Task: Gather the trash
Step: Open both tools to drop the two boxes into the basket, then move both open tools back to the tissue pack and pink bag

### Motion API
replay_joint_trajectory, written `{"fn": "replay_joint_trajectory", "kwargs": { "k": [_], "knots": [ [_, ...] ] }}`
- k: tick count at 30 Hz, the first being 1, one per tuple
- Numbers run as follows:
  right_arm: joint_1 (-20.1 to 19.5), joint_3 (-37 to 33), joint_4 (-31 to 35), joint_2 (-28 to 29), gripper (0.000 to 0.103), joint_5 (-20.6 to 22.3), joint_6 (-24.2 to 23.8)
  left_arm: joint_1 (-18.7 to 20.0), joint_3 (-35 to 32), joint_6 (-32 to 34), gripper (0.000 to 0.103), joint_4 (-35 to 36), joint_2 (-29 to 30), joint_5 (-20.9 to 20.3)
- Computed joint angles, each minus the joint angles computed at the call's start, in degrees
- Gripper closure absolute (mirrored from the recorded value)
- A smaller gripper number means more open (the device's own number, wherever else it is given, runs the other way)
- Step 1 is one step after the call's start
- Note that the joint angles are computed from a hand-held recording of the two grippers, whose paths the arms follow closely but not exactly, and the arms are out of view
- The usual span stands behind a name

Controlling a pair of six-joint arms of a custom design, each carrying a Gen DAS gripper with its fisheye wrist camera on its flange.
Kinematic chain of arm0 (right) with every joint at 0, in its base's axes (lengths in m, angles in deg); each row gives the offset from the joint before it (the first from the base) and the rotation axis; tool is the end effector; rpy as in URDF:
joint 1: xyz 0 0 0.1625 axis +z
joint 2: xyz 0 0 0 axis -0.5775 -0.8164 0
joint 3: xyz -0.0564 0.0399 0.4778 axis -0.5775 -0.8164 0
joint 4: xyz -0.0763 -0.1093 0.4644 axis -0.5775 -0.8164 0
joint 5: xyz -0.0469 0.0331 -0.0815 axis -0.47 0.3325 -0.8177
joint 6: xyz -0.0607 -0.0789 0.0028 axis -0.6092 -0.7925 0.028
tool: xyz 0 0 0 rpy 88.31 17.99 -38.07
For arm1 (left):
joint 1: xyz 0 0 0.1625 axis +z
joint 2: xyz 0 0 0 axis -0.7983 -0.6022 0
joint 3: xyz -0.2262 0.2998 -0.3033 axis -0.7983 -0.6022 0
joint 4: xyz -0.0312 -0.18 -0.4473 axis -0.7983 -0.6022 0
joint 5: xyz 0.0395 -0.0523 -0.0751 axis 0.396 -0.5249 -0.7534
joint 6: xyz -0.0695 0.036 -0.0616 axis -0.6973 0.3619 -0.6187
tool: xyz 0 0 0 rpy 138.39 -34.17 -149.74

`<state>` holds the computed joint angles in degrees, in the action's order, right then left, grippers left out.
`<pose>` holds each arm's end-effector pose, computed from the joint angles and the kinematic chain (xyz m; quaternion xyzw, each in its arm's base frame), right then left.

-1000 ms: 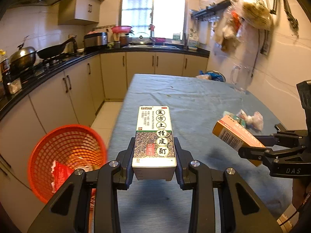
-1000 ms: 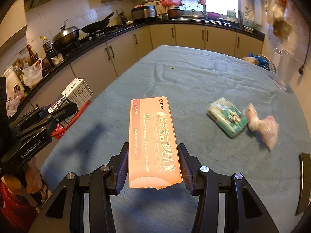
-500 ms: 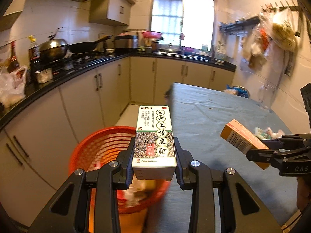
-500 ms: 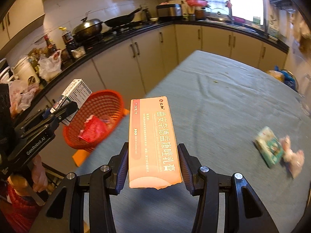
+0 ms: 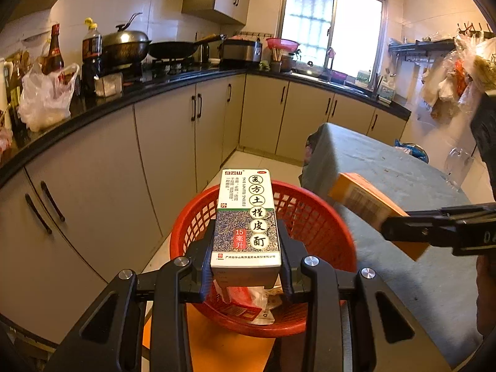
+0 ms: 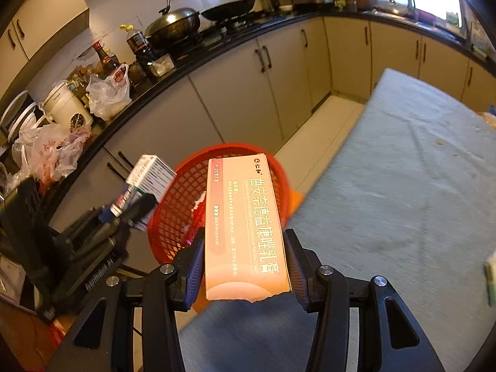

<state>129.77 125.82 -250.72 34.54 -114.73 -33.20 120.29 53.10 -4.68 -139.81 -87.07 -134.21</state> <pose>0.1444 -0.6100 0.0625 0.1098 -0.9303 0.2795 0.2106 -0.0691 -0.6240 0.0830 0.2881 0.8646 -0.3511 0.2150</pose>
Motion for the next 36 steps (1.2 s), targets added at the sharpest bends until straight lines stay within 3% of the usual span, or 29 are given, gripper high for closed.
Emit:
{"fn": "replay_joint_trajectory", "kwargs": {
  "k": [18, 20, 21, 30, 36],
  "knots": [
    [-1.6, -9.1, 6.4, 6.1, 0.048, 1.2, 4.5, 2.4, -4.2, -2.8, 0.070, 4.4, 2.9, -0.3],
    [-1.6, -8.5, 5.8, 5.8, 0.048, 1.3, 4.5, 2.6, -4.1, -3.4, 0.056, 4.4, 2.5, -1.0],
    [-1.6, -8.0, 5.2, 5.5, 0.048, 1.6, 4.3, 2.5, -3.9, -3.1, 0.055, 3.7, 2.4, -1.1],
    [-1.5, -1.2, -2.8, 1.1, 0.048, 2.9, 2.6, 0.8, -0.9, -3.8, 0.053, 1.7, 0.7, -1.9],
    [-3.7, 4.9, -8.0, -3.1, 0.048, 4.3, 3.4, -2.4, 1.7, -3.9, 0.053, 0.8, 0.9, -3.4]
  ]
}}
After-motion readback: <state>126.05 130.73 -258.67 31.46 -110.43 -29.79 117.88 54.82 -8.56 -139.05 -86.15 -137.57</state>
